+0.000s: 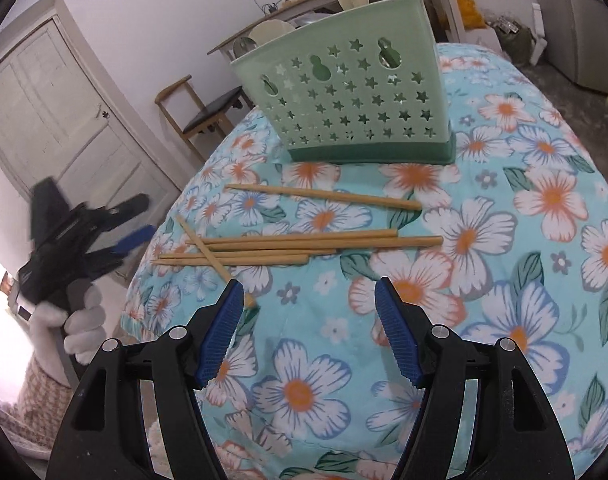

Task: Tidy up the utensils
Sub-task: 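Move the left tool to the wooden chopsticks and grasp one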

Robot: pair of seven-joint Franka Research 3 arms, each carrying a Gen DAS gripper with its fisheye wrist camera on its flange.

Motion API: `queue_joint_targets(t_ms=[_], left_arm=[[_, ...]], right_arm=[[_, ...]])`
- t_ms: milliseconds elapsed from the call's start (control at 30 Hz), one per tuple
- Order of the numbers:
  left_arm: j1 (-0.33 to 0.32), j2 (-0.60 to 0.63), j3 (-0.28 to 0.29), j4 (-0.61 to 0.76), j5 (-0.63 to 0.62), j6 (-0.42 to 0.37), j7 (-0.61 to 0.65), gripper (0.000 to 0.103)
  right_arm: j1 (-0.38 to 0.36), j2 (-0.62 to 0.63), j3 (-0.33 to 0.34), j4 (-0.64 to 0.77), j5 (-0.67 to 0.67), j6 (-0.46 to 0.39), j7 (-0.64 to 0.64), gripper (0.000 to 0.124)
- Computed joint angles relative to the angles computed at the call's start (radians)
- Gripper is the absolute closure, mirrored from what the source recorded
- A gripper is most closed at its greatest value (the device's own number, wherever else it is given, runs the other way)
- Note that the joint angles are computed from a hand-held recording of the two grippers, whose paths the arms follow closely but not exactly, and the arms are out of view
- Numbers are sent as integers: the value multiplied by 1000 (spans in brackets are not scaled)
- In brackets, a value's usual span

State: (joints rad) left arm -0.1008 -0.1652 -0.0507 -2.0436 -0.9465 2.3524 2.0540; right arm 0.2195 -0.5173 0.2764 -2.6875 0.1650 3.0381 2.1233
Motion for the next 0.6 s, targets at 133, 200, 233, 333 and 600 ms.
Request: queue_joint_targets(t_ms=[133,200,233,333,600], left_arm=[[29,78,2,67,8,-69,-124,50],[49,111,-2,97,-4,-104,-156,55],[59,127,-6,112,-6,-116,-182,58],[86,166,-21,145,-7,-147,-244,66],[113,183,-53,159,-57,-180,-264,75]], right_arm=[[-2,-10,3,-12,-5,13,-6,59],[-26,-17,25,-17,-18,7,2,59],[-21,-18,19,-21,-18,8,-1,59],[5,-9,-10,-27,-2,24,-16,59],[36,9,-49,-31,36,45,-58,59]])
